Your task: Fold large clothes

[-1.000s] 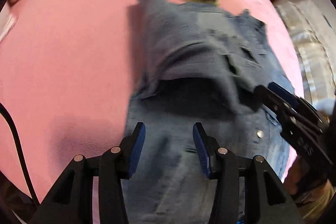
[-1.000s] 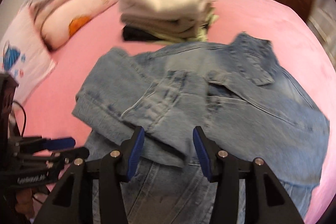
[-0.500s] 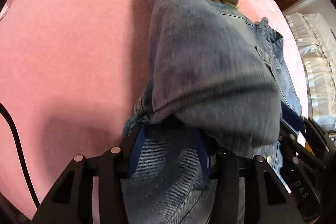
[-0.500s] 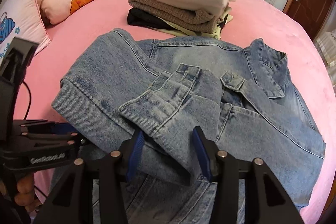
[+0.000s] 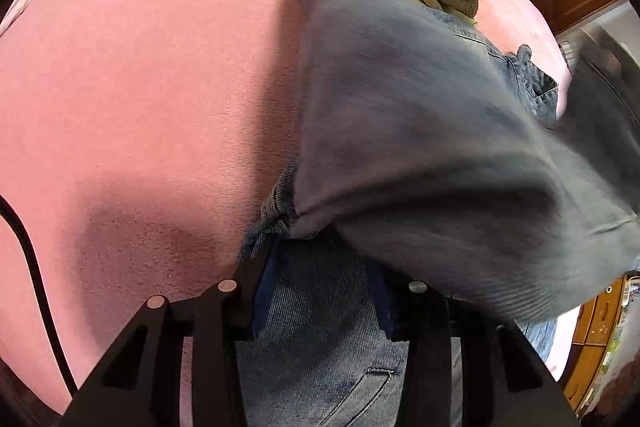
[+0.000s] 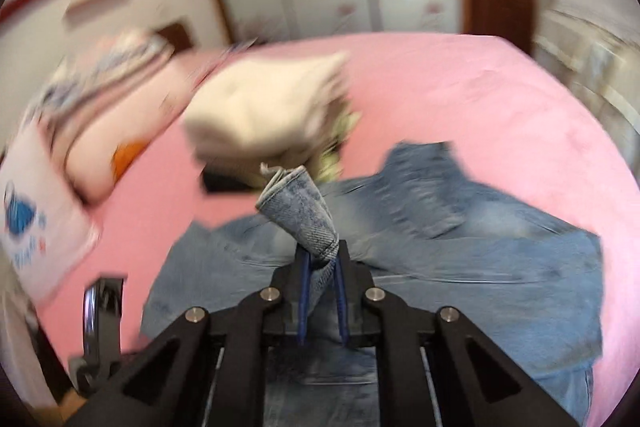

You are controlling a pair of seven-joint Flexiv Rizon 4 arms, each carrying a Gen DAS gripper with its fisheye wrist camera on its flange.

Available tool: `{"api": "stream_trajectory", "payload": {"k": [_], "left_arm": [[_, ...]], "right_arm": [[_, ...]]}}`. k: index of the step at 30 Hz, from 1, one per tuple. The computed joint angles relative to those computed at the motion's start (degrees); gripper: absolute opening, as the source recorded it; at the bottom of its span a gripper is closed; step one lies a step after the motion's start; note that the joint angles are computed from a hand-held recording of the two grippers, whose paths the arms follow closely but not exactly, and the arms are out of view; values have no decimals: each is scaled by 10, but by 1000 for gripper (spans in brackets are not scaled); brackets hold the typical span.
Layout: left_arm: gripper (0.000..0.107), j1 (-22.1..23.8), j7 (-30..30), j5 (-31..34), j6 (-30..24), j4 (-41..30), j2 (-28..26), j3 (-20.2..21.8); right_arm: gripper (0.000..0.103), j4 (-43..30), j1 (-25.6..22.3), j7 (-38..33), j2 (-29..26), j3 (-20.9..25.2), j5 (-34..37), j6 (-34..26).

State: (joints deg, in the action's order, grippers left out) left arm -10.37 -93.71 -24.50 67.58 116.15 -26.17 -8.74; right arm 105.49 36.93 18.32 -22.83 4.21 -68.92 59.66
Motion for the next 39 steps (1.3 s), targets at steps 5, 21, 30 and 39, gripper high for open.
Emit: {"api": "stream_trajectory", "payload": {"k": [5,21,30,39], "left_arm": [[41,-7,-5,13,-4,-1,-1,2],[41,-6,154,14,-96,-39,38,-16],[41,-3,124,20,-117,-186,-71,0],[41,7,121,39,-223,-319,-165,6]], "right_arm": [[7,105,-11,44,55,48,124,-110],[54,170,-67,-31,59,28,192,10],[54,166,-145,-205,-25,2,263,196],[54,144,-138,-339,-65,-9,311,254]]}}
